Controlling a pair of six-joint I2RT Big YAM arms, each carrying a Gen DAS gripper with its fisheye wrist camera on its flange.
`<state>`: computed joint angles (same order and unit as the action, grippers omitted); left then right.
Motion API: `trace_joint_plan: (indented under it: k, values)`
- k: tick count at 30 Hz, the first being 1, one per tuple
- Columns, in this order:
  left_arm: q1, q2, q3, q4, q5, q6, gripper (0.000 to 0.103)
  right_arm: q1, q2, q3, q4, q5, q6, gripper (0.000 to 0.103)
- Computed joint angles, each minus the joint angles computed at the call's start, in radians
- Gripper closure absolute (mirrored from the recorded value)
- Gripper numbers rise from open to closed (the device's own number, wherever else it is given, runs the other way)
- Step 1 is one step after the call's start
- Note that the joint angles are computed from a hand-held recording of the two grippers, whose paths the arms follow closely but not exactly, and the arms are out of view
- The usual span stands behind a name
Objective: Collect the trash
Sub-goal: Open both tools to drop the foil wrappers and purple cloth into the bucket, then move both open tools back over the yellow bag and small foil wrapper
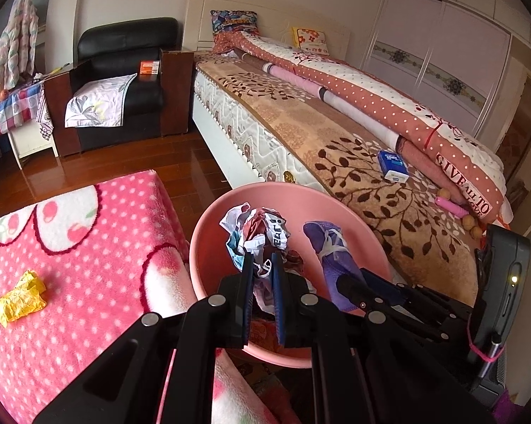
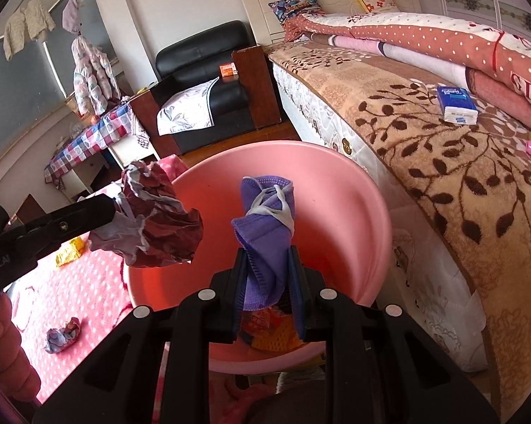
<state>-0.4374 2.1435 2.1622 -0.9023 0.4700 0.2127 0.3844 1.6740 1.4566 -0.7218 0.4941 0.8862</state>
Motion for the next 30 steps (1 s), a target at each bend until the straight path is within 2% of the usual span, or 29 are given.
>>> trace_joint_plan:
  k: [11, 13, 15, 18, 24, 30]
  values:
    - [-0.008, 0.023, 0.015, -0.009, -0.015, -0.025, 0.093, -0.006, 0.012, 0.019, -0.031, 0.007, -0.020, 0.080]
    - [-0.007, 0.023, 0.016, -0.010, -0.006, -0.034, 0.087, -0.005, 0.015, 0.027, -0.047, 0.014, -0.016, 0.080]
    - [-0.004, 0.018, 0.008, -0.004, 0.002, -0.044, 0.074, -0.003, 0.016, 0.034, -0.066, 0.018, 0.000, 0.079]
    - [0.000, -0.002, -0.020, 0.020, 0.007, -0.054, 0.063, -0.001, 0.009, 0.031, -0.078, 0.018, 0.025, 0.078]
    - [0.022, -0.060, -0.092, 0.066, 0.018, -0.048, 0.055, 0.023, 0.004, 0.040, -0.100, 0.055, 0.069, 0.078]
    - [0.061, -0.120, -0.162, 0.098, 0.051, -0.051, 0.055, 0.069, 0.010, 0.077, -0.136, 0.102, 0.106, 0.078]
